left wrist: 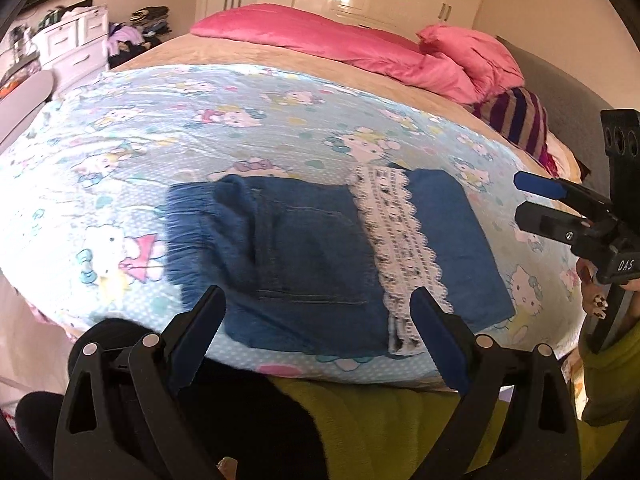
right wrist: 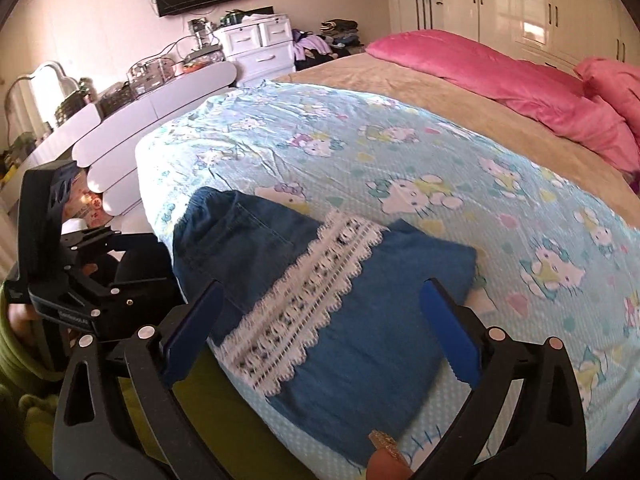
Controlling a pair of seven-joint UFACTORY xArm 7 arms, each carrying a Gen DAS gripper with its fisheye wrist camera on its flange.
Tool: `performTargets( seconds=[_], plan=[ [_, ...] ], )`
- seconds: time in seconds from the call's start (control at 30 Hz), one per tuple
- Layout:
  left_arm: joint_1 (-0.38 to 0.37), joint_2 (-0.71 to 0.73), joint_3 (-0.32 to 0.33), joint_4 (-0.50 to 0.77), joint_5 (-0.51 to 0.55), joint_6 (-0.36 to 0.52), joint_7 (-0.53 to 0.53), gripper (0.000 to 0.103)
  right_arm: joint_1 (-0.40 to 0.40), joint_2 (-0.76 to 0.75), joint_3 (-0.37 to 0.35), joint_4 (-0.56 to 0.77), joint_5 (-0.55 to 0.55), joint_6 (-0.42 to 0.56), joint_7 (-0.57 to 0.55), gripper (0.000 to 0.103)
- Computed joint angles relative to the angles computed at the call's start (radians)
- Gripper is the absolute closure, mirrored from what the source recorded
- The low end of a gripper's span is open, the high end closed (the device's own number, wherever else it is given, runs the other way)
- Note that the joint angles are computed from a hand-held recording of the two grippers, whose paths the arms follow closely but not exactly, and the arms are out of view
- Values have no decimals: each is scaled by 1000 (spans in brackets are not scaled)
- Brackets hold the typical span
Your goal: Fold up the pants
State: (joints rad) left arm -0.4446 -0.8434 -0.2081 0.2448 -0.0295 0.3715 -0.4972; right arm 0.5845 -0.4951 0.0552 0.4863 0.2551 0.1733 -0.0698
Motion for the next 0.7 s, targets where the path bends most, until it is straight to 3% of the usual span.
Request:
performTargets(
  seconds=[0.17,0.23,0.37,0.57,0.7],
  plan=[
    [73,-57,16,-36,20,32,-9,10,84,100,-58,95,68,12,-82,10],
    [87,-66,54,-55,10,32,0,10,105,150,-63,141,103,22,-128,10],
    [110,-60,102,-79,-12,13,23,10,84,245,-19,230,141,48,-196,10],
    [66,5,195,-115,-93,-96,82,13,22,375,51,369,175,112,-260,10],
    [-5,78,258,-107,-154,-150,138,28,-22,465,95,473,179,171,-310,10]
  ],
)
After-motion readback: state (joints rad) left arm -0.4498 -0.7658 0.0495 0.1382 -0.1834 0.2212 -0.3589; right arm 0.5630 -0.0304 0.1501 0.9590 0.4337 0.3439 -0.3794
